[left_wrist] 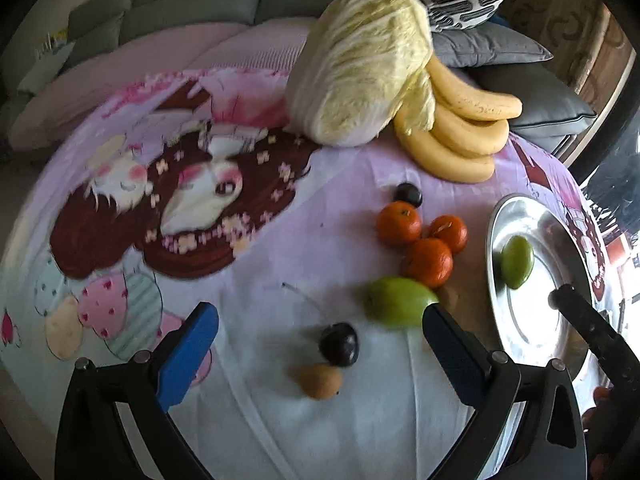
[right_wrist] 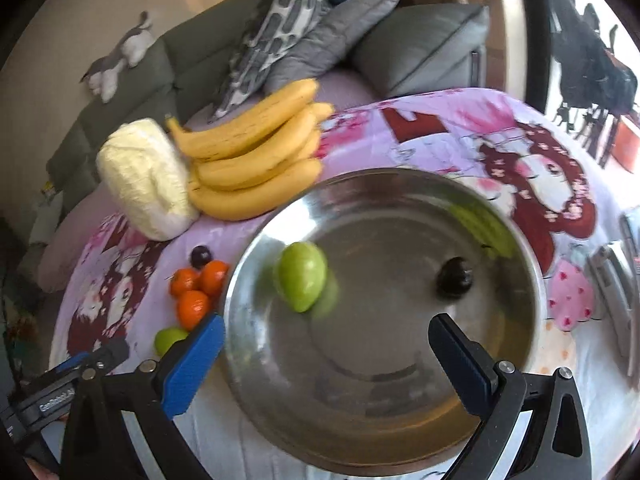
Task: Organize fruits
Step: 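Withdraw both open tools from the steel bowl toward the remaining fruit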
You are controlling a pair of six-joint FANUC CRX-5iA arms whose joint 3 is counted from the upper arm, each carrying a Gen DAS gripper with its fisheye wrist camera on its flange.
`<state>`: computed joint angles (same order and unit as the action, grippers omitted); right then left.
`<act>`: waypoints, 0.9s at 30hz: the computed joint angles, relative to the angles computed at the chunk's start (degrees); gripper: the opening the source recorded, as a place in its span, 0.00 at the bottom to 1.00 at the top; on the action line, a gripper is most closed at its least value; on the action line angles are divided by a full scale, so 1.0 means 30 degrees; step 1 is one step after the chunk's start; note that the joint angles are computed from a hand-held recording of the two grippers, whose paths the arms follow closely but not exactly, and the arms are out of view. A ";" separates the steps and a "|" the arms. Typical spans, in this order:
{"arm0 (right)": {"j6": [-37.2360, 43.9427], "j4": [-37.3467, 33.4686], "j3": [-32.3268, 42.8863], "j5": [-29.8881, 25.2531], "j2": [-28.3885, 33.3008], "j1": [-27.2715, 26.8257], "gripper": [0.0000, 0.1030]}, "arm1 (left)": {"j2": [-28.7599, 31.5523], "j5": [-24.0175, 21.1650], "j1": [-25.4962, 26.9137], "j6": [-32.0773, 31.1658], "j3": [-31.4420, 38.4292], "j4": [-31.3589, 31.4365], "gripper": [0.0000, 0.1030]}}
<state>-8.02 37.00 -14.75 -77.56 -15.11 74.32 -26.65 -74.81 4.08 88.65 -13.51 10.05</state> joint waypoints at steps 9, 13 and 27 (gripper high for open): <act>0.1298 0.0731 0.0240 0.1240 0.0749 0.0579 1.00 | -0.0798 -0.0901 0.0997 -0.1108 -0.1113 0.0688 0.99; 0.1582 0.0557 0.0861 0.0947 0.1166 0.0813 1.00 | -0.1266 -0.1129 0.1520 -0.1472 -0.1467 0.0919 0.98; 0.2949 0.0000 0.1192 0.1778 0.1494 0.0901 1.00 | -0.1067 -0.2164 0.1491 -0.1713 -0.1506 0.1004 0.84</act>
<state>0.83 37.00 -11.17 -72.23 -10.63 77.03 -29.85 -81.30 8.56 83.51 -18.03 13.06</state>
